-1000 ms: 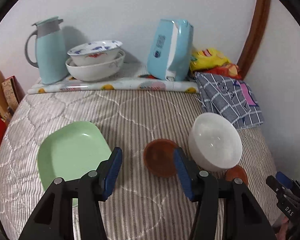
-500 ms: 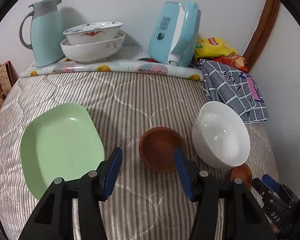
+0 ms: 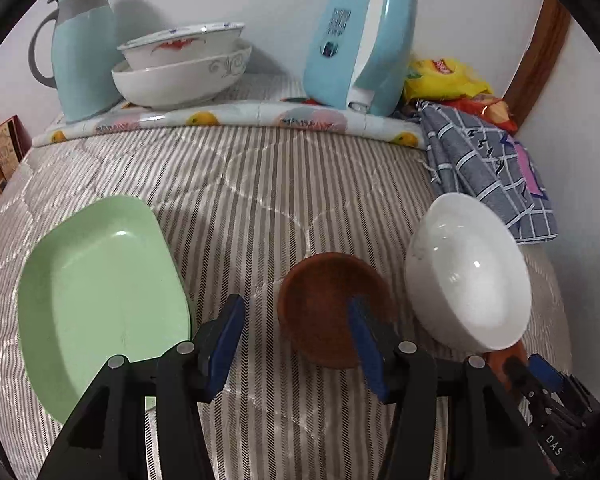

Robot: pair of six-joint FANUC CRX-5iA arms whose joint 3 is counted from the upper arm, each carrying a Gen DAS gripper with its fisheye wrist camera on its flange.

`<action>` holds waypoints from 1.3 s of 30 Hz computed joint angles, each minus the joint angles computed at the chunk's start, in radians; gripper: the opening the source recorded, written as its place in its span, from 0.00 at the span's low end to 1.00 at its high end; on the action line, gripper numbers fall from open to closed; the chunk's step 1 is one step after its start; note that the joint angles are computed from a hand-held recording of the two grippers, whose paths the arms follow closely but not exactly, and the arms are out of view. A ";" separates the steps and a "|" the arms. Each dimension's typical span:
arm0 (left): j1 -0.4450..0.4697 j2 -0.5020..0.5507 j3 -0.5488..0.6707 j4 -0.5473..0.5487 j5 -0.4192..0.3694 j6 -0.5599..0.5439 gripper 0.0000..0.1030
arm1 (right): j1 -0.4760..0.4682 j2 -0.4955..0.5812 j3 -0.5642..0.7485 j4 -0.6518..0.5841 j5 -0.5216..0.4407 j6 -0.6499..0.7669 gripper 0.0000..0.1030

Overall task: Organize plates and bowls
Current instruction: 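Move the left tool toward the small brown clay bowl, then grip a brown clay bowl rim with the left tool while the right tool grips another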

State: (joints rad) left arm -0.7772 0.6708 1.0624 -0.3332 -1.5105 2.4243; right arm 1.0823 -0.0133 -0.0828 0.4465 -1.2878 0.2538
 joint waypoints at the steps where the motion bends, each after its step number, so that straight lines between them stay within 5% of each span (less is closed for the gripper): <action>1: 0.004 0.002 -0.002 0.009 0.002 -0.003 0.50 | -0.003 0.001 0.000 -0.005 0.002 0.002 0.44; 10: 0.019 0.051 0.046 0.032 -0.046 -0.015 0.32 | -0.023 0.013 0.003 -0.039 0.025 0.028 0.38; 26: 0.010 0.111 0.146 -0.002 -0.119 -0.055 0.31 | -0.035 0.021 0.013 -0.062 0.034 0.063 0.32; 29: 0.005 0.108 0.142 -0.014 -0.113 -0.052 0.28 | -0.030 0.027 0.013 -0.048 0.029 0.066 0.32; 31: 0.004 0.094 0.118 -0.016 -0.094 -0.047 0.14 | -0.021 0.031 0.012 -0.033 0.021 0.067 0.28; 33: 0.016 0.053 0.043 0.020 -0.030 -0.011 0.11 | -0.022 0.023 0.005 -0.042 0.047 0.066 0.13; 39: 0.014 0.009 -0.027 0.024 0.034 0.000 0.08 | -0.011 0.033 0.015 -0.026 0.037 0.054 0.11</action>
